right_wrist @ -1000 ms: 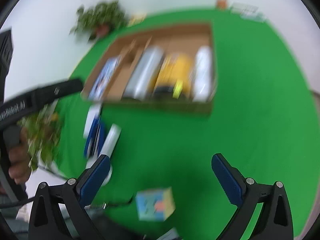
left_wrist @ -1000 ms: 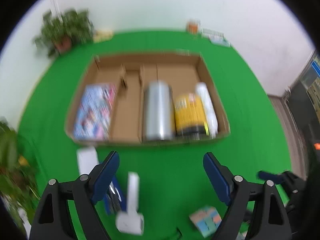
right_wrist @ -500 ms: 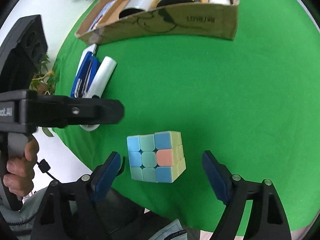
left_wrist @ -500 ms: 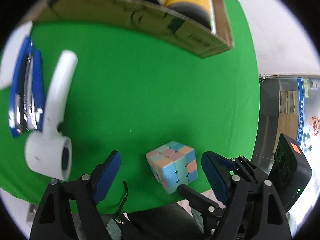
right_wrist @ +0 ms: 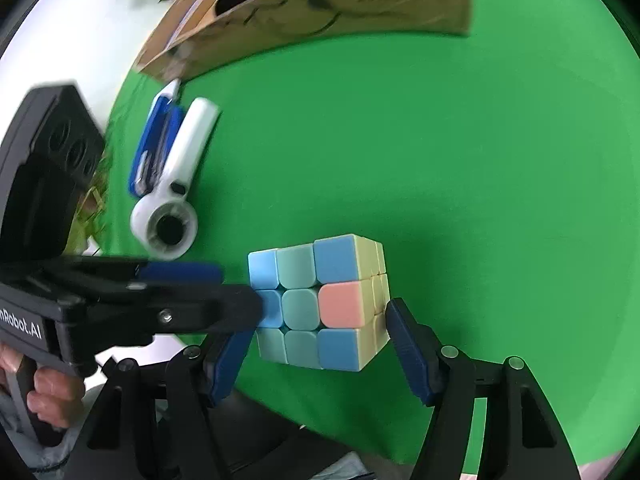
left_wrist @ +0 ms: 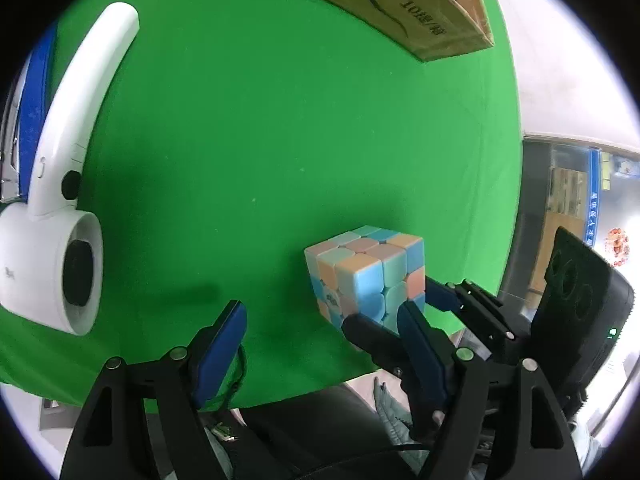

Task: Organize rigid objects
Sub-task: 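Reach the right tool to the pastel Rubik's cube and grasp it, then lift the cube with the right tool and carry it over the tray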

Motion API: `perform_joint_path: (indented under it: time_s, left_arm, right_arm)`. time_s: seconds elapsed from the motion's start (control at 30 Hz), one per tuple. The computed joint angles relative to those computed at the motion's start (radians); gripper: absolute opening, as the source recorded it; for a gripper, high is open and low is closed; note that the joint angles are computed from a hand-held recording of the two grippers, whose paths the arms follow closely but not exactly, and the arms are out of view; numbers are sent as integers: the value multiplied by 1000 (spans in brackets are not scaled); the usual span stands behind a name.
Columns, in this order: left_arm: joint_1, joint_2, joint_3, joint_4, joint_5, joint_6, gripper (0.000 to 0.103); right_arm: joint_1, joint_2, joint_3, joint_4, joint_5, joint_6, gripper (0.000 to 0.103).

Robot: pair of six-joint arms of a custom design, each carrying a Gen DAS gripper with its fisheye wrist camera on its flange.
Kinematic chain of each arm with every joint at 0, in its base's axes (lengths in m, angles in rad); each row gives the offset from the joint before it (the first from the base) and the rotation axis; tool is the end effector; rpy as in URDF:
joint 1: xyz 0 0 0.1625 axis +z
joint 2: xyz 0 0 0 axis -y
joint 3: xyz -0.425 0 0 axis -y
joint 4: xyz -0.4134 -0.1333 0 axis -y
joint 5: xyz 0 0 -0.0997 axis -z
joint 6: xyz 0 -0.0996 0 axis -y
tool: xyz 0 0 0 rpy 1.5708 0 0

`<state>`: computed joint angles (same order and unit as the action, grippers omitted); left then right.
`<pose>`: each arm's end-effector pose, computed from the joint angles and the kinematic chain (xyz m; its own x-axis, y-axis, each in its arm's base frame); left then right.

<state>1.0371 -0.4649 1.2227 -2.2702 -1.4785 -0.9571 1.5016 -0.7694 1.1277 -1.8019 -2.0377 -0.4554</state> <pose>-0.2710 -0.7388 -0.0359 -0.9073 -0.4082 -0.1007 -0.4061 0.9129 -0.0416 0.0343 -0.7843 0.2123 -0.8338 -0.4309 0.3452 -0.3320 0.8908 0.3103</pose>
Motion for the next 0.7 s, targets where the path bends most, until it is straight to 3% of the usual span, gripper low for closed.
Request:
perform_joint_path:
  time_s: [0.23,0.27,0.37,0.47,0.57,0.7]
  left_arm:
    - [4,13,-24,-25,-21,27,76]
    - [5,18,-27,-35,-32,29,76]
    - [9,33,-48,-19,-29,30,76]
    - [26,61,-66,-59,-92,20,76]
    - [28,91,-107,-40,-109,34,76]
    - [27,104,-124,-31,-134,44,76]
  right_arm:
    - [-20,-31,6,-113,18,67,67]
    - [-21,-31,2,-107,25,69,71]
    - [-9,-35,27,-142,-26,20,73]
    - [0,-27,40,-143,-80,12,73]
    - [2,-23,45,-124,-93,39,64]
    - [-2,-33,47,-76,-65,64,61]
